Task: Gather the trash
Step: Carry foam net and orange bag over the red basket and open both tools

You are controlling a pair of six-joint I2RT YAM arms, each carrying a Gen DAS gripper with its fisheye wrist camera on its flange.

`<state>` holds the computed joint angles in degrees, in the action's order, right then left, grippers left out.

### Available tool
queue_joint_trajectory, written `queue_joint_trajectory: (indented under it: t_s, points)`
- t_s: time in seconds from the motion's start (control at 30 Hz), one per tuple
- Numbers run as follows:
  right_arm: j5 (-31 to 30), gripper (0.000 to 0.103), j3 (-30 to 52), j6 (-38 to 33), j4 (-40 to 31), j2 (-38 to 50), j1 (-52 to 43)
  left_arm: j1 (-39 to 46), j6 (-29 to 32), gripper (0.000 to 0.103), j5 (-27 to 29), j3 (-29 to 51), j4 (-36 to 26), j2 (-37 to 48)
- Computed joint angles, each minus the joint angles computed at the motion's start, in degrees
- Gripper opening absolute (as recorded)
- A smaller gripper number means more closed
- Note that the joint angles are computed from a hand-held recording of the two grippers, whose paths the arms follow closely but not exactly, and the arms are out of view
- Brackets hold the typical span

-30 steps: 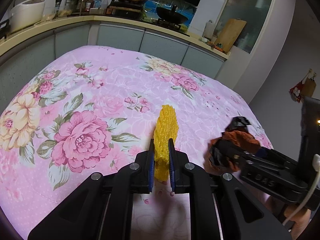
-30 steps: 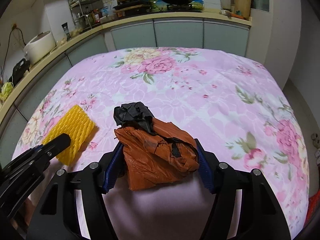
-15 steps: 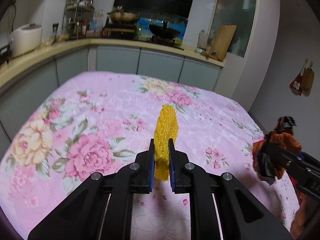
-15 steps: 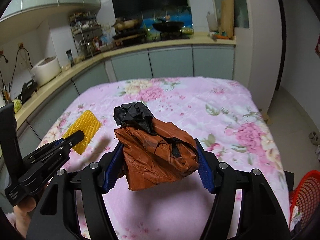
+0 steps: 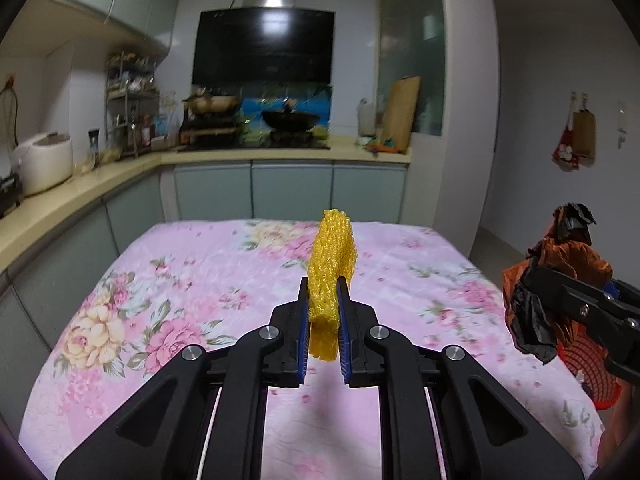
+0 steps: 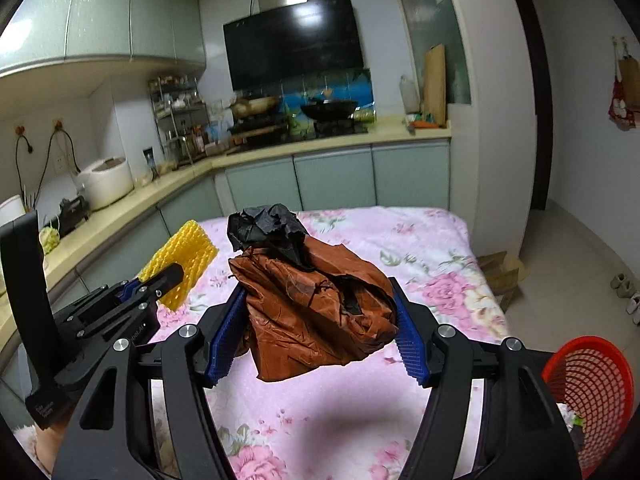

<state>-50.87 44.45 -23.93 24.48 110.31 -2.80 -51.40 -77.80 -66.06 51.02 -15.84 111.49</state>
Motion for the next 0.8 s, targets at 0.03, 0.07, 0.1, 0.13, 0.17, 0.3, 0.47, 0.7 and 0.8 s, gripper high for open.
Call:
queue_joint_trajectory:
  t_s: [0.03,0.07,0.1,0.13,0.17,0.3,0.47,0.7,0.8]
  points:
    - [-1.01,0.064,-0.03,0.07,-0.05,-0.32,-1.12,-0.71,-0.11,0.011,-0.54,1.13,-1.11,0.22]
    - [-1.73,0.064,-0.43,0.15,0.19,-0.65,-1.9,-1.32,-0.18,0.011,-1.03,2.23,-2.12,0.46]
    - [-2.63,0.064,-0.64,0.22,0.19,-1.09,-2.9,-1.82,-0.44,0.011,-1.4,3.17,-2.92,0.92]
    - [-3.42,0.064,-0.66,0.23,0.03,-1.46,-3.82,-2.36,-0.24,0.011,-1.84,4.34,-3.58,1.29]
    - [-4.25,0.064,-0.71,0.24,0.01,-1.82,-4.88,-2.81,0.4,0.011,-2.14,5.32,-3.69,1.6]
    - [-6.42,0.064,-0.7,-0.53,-0.29,-2.39,-8.34,-4.22,2.82,0.011,-3.21,9.28,-4.47,3.25]
    - [-8.16,0.064,0.78,-1.04,-1.63,-1.93,-12.11,-5.2,7.67,0.011,-3.54,13.54,-2.31,5.47]
    - [-9.03,0.064,3.51,0.26,-1.51,-0.38,-16.35,-5.45,17.98,0.011,-2.31,19.91,4.52,10.12]
    - [-8.92,0.064,4.98,-0.15,-2.0,0.69,-18.03,-5.26,22.48,0.011,-1.1,22.47,7.64,12.19]
